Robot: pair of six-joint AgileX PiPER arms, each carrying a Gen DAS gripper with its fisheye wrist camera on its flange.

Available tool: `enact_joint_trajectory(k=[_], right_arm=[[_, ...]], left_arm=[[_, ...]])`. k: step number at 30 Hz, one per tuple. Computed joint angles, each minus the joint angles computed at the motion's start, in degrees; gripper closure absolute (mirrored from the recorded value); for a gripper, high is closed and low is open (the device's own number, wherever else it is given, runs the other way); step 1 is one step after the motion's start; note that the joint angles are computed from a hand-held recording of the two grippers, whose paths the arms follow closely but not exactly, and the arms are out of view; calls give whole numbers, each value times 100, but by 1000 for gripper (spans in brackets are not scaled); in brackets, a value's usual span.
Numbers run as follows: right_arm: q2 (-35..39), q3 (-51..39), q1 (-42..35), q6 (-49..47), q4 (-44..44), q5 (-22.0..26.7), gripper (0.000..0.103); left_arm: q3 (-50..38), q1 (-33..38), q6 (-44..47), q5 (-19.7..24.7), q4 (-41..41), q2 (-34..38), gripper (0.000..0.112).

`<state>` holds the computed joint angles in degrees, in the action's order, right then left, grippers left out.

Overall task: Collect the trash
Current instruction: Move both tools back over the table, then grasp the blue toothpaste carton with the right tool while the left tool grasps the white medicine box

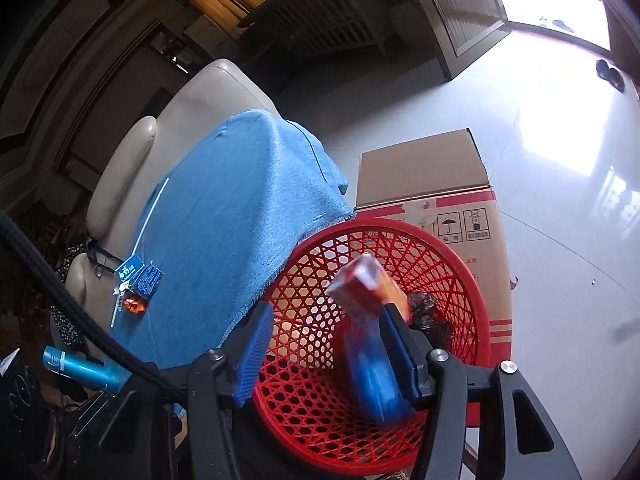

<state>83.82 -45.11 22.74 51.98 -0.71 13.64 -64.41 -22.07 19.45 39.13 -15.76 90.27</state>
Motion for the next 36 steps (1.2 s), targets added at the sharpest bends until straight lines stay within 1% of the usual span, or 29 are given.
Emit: enact_joint_trajectory(k=[2,5,9,13,17,21,23,24,27,32,33,34,36], right_arm=[[-7,-25,48,134,-146,0,44],[-4,-70,115,286,-309,-13,44],[106,-252,205,348,-375,12,44],[340,-652,441,600,-732,175,44],[643,-1131,673,735,-1078,366,44],[1068,-1782,909,682,-1345,648,44],[1262,-2050,1010,695,-1480,709,44],[1393,-2229,1071,672,-1557,773,44],[1762,-2740,1258,564,-1800,967,44],[2375,-3712,1380,-393,-1390,1216,44],[2550,-3995,1399,-683,-1244,1319,44],[2746,-4318,1424,-973,-1104,1457,44],[3067,-4842,1472,-1359,-920,1686,44]], left_arm=[[18,149,41,8,-32,-32,55],[184,395,39,-137,38,-159,55],[232,1019,305,-71,-234,-284,55],[247,1657,648,-128,-486,-354,55],[61,2356,867,-114,-657,-196,52],[-423,3025,951,37,-748,219,52],[-745,3344,918,103,-797,508,52],[-1001,3518,880,205,-839,692,52],[-1721,3840,523,440,-792,1205,52],[-2976,3963,14,844,-516,1934,51],[-3460,3946,-198,1007,-370,2184,51],[-4002,3914,-439,1289,-200,2449,51],[-5148,3832,-738,1700,-46,3068,45]])
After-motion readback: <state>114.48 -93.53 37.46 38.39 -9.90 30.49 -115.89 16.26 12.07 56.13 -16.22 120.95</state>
